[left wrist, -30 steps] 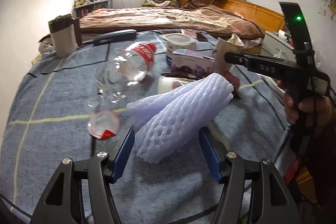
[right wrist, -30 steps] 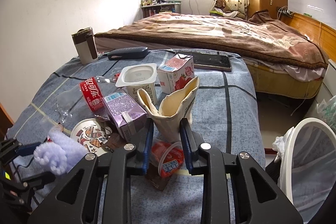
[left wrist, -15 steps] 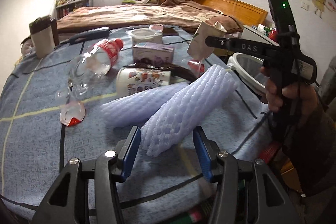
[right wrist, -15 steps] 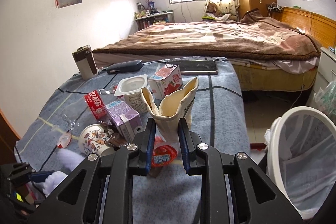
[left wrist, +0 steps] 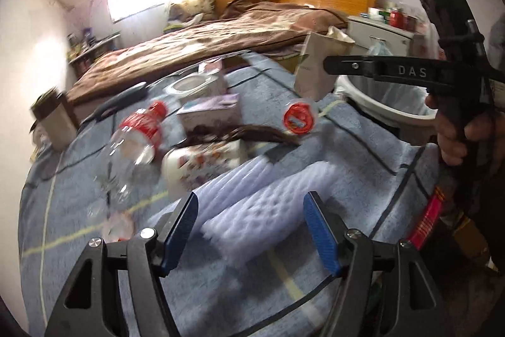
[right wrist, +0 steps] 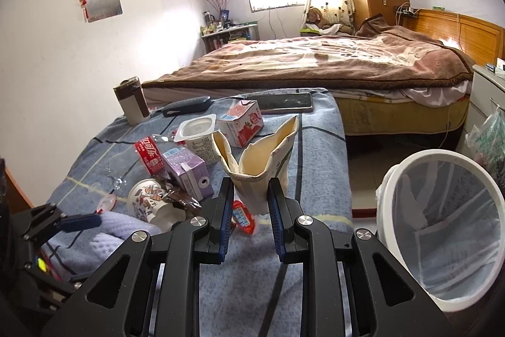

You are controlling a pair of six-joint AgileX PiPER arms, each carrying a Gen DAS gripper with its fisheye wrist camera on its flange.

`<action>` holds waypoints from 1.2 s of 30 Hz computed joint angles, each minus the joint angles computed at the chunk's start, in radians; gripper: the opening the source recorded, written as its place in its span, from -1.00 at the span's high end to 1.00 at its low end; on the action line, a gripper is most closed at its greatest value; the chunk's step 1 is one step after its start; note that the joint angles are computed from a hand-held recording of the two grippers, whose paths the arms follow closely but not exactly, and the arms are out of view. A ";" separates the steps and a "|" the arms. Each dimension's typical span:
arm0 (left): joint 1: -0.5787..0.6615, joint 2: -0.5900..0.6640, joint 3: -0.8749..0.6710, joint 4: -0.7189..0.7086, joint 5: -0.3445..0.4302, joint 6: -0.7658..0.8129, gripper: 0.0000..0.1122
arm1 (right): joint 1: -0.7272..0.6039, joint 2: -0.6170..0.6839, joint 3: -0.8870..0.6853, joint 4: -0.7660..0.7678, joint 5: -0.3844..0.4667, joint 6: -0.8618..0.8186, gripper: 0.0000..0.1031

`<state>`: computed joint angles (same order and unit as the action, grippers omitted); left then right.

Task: Collect trash
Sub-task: 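Close the left tool on the white foam net sleeve while the right tool holds the paper, then carry both items over the white mesh bin and open both tools to drop them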

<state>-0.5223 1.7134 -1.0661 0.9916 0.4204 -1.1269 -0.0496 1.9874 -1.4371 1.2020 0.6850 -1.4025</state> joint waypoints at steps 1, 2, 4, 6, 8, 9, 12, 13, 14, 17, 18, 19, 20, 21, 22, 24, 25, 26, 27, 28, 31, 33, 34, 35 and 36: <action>-0.001 0.008 -0.010 -0.019 -0.009 0.032 -0.27 | -0.004 0.000 0.000 0.003 0.007 -0.001 0.52; 0.004 0.018 -0.022 -0.062 -0.017 0.085 -0.27 | -0.012 0.003 -0.007 -0.003 0.022 0.006 0.52; 0.010 0.048 -0.055 -0.157 -0.012 0.187 -0.27 | -0.027 0.010 -0.016 -0.006 0.047 0.026 0.52; 0.004 0.068 -0.070 -0.190 -0.005 0.223 -0.27 | -0.038 0.011 -0.015 -0.001 0.070 0.027 0.52; -0.008 0.067 -0.062 -0.185 -0.010 0.209 -0.26 | -0.038 0.004 -0.002 0.004 0.064 0.013 0.52; -0.009 0.064 -0.058 -0.204 -0.023 0.228 -0.26 | -0.037 0.002 0.004 0.005 0.061 0.004 0.52; -0.006 0.078 -0.071 -0.314 -0.030 0.321 -0.25 | -0.047 -0.002 0.013 0.022 0.077 -0.015 0.52; -0.004 0.081 -0.075 -0.347 -0.030 0.339 -0.25 | -0.051 -0.003 0.016 0.031 0.082 -0.023 0.52; -0.004 0.078 -0.073 -0.362 -0.035 0.337 -0.24 | -0.058 -0.006 0.022 0.040 0.089 -0.033 0.52; -0.005 0.046 -0.041 -0.423 -0.093 0.374 -0.24 | -0.067 -0.002 0.024 0.048 0.101 -0.042 0.52; -0.001 0.040 -0.035 -0.492 -0.116 0.440 -0.24 | -0.070 0.002 0.020 0.045 0.105 -0.038 0.52; -0.002 0.043 -0.039 -0.520 -0.121 0.467 -0.24 | -0.069 0.006 0.018 0.045 0.105 -0.036 0.52; -0.007 0.058 -0.055 -0.509 -0.101 0.459 -0.24 | -0.073 0.009 0.015 0.045 0.110 -0.035 0.52; -0.014 0.077 -0.076 -0.472 -0.070 0.423 -0.24 | -0.076 0.012 0.012 0.044 0.116 -0.030 0.52; -0.018 0.099 -0.099 -0.442 -0.040 0.391 -0.24 | -0.077 0.015 0.011 0.045 0.120 -0.028 0.52; -0.007 0.119 -0.118 -0.472 -0.044 0.412 -0.24 | -0.081 0.010 0.018 0.050 0.128 -0.037 0.52; -0.002 0.123 -0.121 -0.473 -0.057 0.407 -0.24 | -0.083 0.006 0.024 0.052 0.129 -0.044 0.52; 0.000 0.129 -0.127 -0.478 -0.060 0.410 -0.24 | -0.084 0.005 0.026 0.051 0.130 -0.047 0.52; 0.003 0.137 -0.137 -0.493 -0.056 0.422 -0.24 | -0.086 0.003 0.027 0.050 0.130 -0.049 0.52; 0.003 0.148 -0.148 -0.499 -0.050 0.426 -0.24 | -0.089 0.003 0.027 0.048 0.132 -0.048 0.52; -0.001 0.170 -0.165 -0.511 -0.038 0.419 -0.03 | -0.095 0.000 0.027 0.047 0.130 -0.051 0.52; -0.005 0.175 -0.166 -0.517 -0.044 0.418 0.05 | -0.101 -0.002 0.028 0.049 0.130 -0.056 0.52; -0.007 0.175 -0.167 -0.519 -0.046 0.413 0.10 | -0.100 -0.003 0.031 0.048 0.125 -0.055 0.52; -0.010 0.174 -0.167 -0.516 -0.048 0.403 0.20 | -0.101 -0.002 0.031 0.047 0.124 -0.052 0.52; -0.012 0.174 -0.168 -0.508 -0.051 0.387 0.27 | -0.102 -0.001 0.031 0.046 0.125 -0.052 0.52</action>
